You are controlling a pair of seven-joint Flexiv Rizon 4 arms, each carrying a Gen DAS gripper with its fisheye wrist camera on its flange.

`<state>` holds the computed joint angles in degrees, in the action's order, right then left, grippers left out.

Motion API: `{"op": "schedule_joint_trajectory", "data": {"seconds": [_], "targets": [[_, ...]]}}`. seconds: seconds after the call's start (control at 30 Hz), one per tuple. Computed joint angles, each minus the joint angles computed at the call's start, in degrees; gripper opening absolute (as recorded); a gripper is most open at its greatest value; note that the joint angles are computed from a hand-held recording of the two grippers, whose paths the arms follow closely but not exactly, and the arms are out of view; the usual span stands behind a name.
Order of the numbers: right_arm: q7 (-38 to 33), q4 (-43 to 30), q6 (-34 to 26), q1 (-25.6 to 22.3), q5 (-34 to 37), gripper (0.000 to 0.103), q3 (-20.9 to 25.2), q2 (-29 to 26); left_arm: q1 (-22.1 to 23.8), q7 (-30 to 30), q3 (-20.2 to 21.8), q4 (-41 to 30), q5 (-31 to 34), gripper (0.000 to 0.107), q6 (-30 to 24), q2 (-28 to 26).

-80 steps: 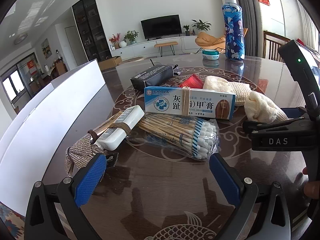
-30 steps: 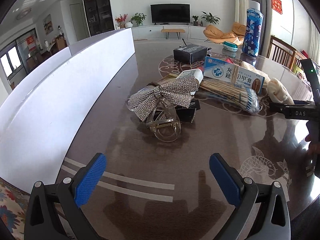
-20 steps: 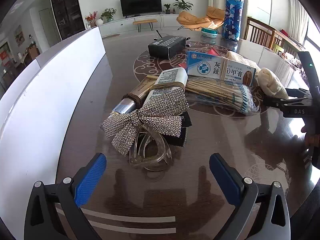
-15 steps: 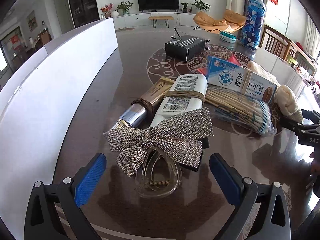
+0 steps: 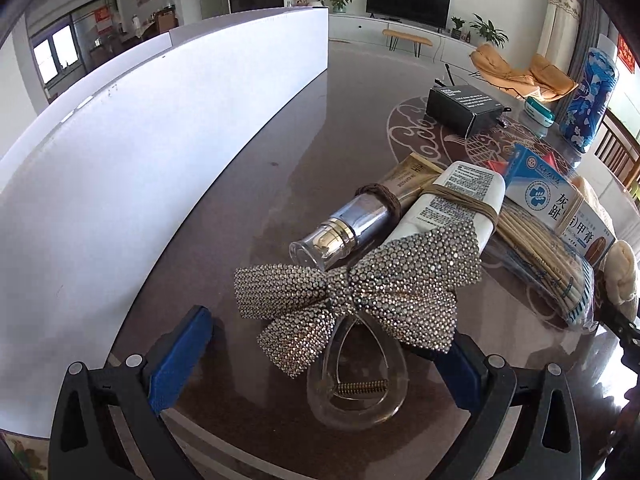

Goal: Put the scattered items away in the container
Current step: 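Close the left gripper on the rhinestone bow clip and lift it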

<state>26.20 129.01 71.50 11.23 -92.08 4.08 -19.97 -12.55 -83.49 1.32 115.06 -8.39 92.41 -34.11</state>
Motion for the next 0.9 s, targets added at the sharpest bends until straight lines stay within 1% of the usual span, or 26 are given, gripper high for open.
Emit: {"op": "schedule_joint_trajectory", "data": {"seconds": [0.13, 0.33, 0.53, 0.73, 0.9], "targets": [[0.0, 0.0, 0.0, -0.01, 0.0, 0.103, 0.01, 0.0, 0.1, -0.76, 0.85, 1.23, -0.22, 0.103, -0.27, 0.92], [0.01, 0.0, 0.02, -0.03, -0.02, 0.103, 0.01, 0.01, -2.93, -4.4, 4.49, 2.46, -0.03, 0.103, -2.25, 2.46], [0.01, 0.01, 0.02, -0.04, -0.03, 0.103, 0.02, 0.02, -4.27, -6.83, 5.55, 3.22, 1.93, 0.103, -3.73, 3.65], [0.0, 0.03, 0.01, -0.04, -0.02, 0.103, 0.03, 0.04, -4.25, -8.47, 5.4, 3.73, 3.37, 0.103, -4.51, 4.4], [0.0, 0.03, 0.01, -0.04, -0.02, 0.103, 0.03, 0.05, -1.82, -7.95, 2.18, 4.64, 3.2, 0.103, -5.22, 5.66]]}}
